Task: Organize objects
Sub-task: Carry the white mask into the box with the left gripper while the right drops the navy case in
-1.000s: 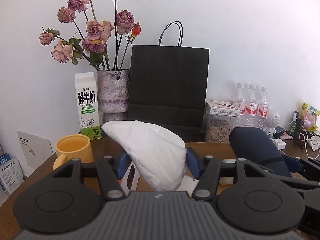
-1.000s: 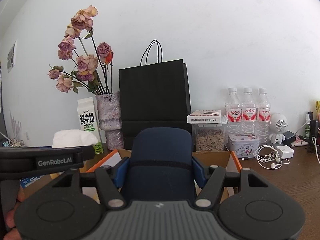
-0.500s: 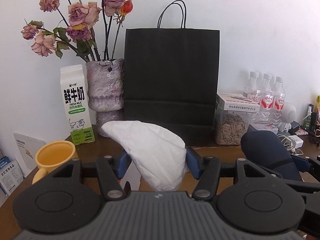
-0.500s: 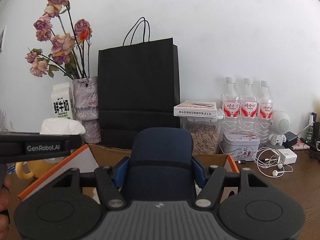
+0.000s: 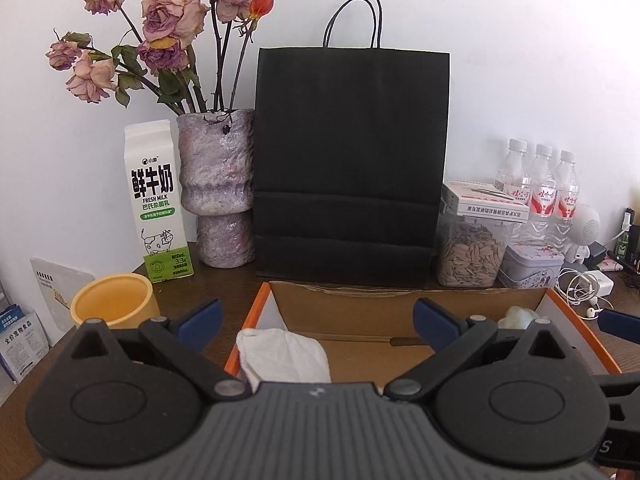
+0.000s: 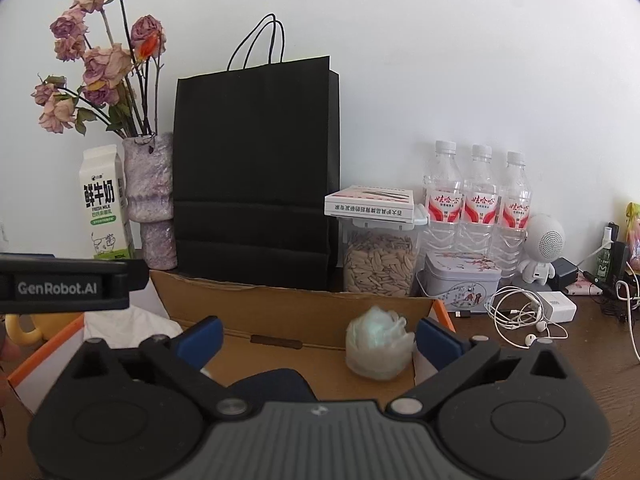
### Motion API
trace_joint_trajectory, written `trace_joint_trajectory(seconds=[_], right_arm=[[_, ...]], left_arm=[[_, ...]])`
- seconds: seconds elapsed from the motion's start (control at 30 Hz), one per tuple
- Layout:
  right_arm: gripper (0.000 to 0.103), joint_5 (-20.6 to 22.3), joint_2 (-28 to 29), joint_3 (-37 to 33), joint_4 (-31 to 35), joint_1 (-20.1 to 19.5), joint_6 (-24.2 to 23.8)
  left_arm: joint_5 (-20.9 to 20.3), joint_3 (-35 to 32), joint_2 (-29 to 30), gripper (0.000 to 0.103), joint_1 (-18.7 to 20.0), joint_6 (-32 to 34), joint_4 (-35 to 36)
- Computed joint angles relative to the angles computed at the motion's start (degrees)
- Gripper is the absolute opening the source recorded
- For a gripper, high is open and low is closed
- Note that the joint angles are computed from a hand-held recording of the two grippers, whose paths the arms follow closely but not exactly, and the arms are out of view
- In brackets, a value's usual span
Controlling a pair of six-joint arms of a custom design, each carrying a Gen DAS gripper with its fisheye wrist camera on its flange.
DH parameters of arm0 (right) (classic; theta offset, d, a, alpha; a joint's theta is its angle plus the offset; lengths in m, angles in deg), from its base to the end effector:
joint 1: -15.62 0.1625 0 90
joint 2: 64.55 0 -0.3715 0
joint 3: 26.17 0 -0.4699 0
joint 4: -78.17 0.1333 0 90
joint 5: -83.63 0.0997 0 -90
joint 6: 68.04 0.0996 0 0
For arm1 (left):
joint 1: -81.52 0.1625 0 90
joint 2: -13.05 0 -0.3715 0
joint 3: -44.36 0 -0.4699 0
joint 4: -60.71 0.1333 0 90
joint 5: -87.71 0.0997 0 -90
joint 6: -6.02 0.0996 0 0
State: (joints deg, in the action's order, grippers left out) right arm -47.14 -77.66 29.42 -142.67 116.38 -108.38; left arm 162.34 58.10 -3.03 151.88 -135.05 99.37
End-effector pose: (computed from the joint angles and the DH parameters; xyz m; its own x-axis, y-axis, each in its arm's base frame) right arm 0.2139 -0.7601 0.0269 -0.6565 0.3628 0.6613 -0.5646 0.3450 -0.7498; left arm -0.1335 -0.8493 0.1474 -0.6372 0.4462 -0.6284 0.7706 0.3567 -0.5281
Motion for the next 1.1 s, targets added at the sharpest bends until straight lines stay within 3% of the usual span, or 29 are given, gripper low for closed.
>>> trace_joint_trajectory(seconds=[0.3,0.57,0.93,1.1], right_arm=[[0.103,0.5,-0.9,1.6,-0.2,0.5,0.5],[0.103,1.5,-3.0,6.6,-5.8,2.3,-1.3],[0.103,-1.0,-5.2,14.0,-11.6,6.2,-2.5],[0.103,-2.5,-6.0,18.2,-15.0,8.0,-0.8]], left_arm=[[0.4,0.9,-1.1,0.103,-0.1,-0.7,1.3],[2.6,20.3,-14.2,0.103,-0.1,-1.0,-7.1],[4.1,37.4,-26.9,0.103,-0.5,-1.6,-10.6],[3.9,44.0,-31.7,0.103,-0.7,-1.7,-11.0]])
